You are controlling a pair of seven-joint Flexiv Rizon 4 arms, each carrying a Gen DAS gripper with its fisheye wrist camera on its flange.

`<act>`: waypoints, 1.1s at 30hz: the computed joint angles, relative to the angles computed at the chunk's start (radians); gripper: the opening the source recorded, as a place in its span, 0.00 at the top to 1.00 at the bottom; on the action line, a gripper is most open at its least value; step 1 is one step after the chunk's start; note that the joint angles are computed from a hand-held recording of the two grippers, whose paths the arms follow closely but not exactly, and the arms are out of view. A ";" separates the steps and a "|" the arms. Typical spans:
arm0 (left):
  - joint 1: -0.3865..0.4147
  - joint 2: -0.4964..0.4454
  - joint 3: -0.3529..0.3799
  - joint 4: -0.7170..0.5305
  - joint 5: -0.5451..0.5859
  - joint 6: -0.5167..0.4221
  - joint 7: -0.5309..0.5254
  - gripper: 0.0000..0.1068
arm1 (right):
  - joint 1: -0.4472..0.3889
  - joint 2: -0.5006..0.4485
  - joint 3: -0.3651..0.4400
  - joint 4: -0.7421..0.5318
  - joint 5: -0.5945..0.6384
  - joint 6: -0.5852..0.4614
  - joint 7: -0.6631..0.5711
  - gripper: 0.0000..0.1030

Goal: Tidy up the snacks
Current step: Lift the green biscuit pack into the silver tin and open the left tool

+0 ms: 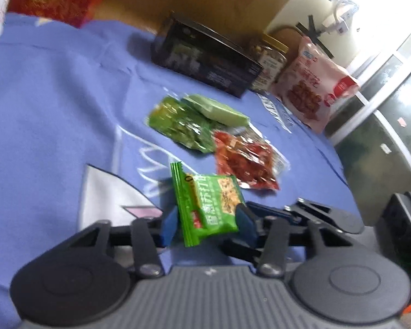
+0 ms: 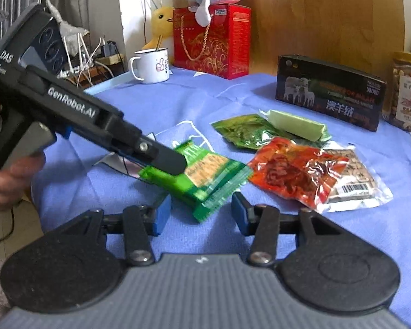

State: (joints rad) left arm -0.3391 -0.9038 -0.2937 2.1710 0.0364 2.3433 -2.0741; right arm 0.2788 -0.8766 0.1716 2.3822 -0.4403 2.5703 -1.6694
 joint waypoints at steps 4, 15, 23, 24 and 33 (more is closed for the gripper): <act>0.028 -0.050 -0.046 -0.035 0.066 0.009 -0.022 0.72 | 0.007 0.005 -0.011 0.018 0.022 0.013 -0.028 0.57; 0.126 -0.068 -0.184 -0.158 0.233 -0.181 0.077 0.72 | -0.123 0.035 0.010 0.099 -0.073 0.068 -0.032 0.70; 0.100 -0.012 -0.129 -0.440 0.089 -0.385 0.253 0.73 | -0.036 0.006 -0.031 -0.230 0.053 0.039 0.078 0.70; 0.094 -0.029 -0.121 -0.493 0.065 -0.403 0.275 0.72 | -0.027 -0.005 -0.042 -0.300 0.066 0.001 0.108 0.69; -0.069 -0.178 0.117 -0.863 -0.246 -0.625 0.335 0.48 | 0.059 -0.104 -0.155 -0.658 0.151 -0.313 0.229 0.68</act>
State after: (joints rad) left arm -0.4086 -1.0818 -0.1767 1.3077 -0.2101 1.7184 -1.7393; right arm 0.3379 -0.9805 0.0165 1.7245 -0.2890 2.2578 -1.4404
